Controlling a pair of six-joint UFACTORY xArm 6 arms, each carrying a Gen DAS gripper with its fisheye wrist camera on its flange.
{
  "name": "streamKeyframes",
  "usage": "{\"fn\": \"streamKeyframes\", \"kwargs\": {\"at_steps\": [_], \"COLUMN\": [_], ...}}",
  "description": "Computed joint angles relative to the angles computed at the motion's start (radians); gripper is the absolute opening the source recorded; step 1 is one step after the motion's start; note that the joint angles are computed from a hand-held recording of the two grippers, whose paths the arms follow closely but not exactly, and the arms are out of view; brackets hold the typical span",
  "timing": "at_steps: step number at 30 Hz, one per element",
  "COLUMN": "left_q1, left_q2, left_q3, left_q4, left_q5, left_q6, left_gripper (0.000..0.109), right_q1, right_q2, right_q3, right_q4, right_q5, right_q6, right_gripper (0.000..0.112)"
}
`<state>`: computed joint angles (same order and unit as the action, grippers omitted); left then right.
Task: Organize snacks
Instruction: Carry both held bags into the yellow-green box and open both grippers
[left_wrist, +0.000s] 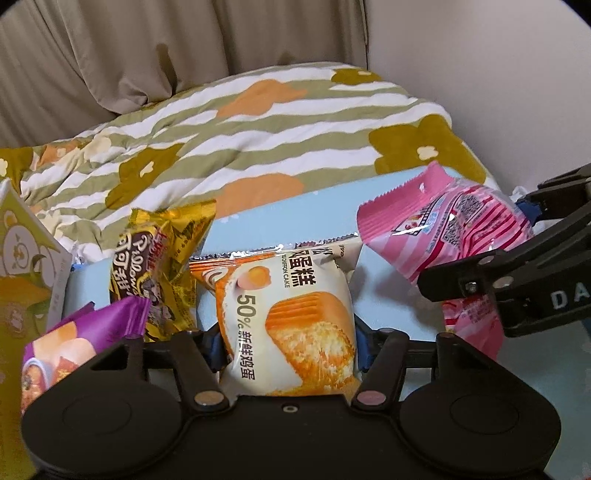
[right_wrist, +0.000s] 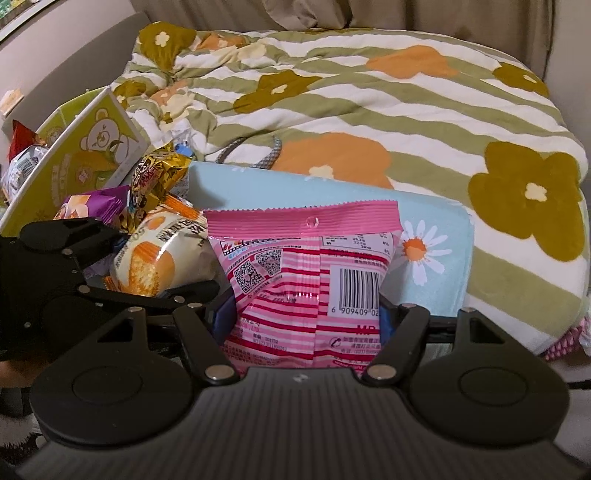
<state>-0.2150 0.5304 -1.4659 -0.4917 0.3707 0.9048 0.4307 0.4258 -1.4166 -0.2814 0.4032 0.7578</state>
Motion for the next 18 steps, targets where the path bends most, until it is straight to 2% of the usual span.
{"fn": "streamKeyframes", "kwargs": {"at_steps": [10, 18], "left_q1": [0.023, 0.104], "left_q2": [-0.147, -0.281], "left_q3": [0.088, 0.123], "left_q4": [-0.17, -0.276], "left_q5": [0.004, 0.048], "left_q6": [0.126, 0.202], "left_gripper": [0.066, 0.066], "right_q1": [0.033, 0.107], "right_q2": [-0.064, -0.045], "right_q3": [-0.032, -0.188], "right_q4": [-0.132, -0.218], "right_q5": [0.091, 0.212], "right_q6": [0.15, 0.256], "right_gripper": [0.086, 0.086]}}
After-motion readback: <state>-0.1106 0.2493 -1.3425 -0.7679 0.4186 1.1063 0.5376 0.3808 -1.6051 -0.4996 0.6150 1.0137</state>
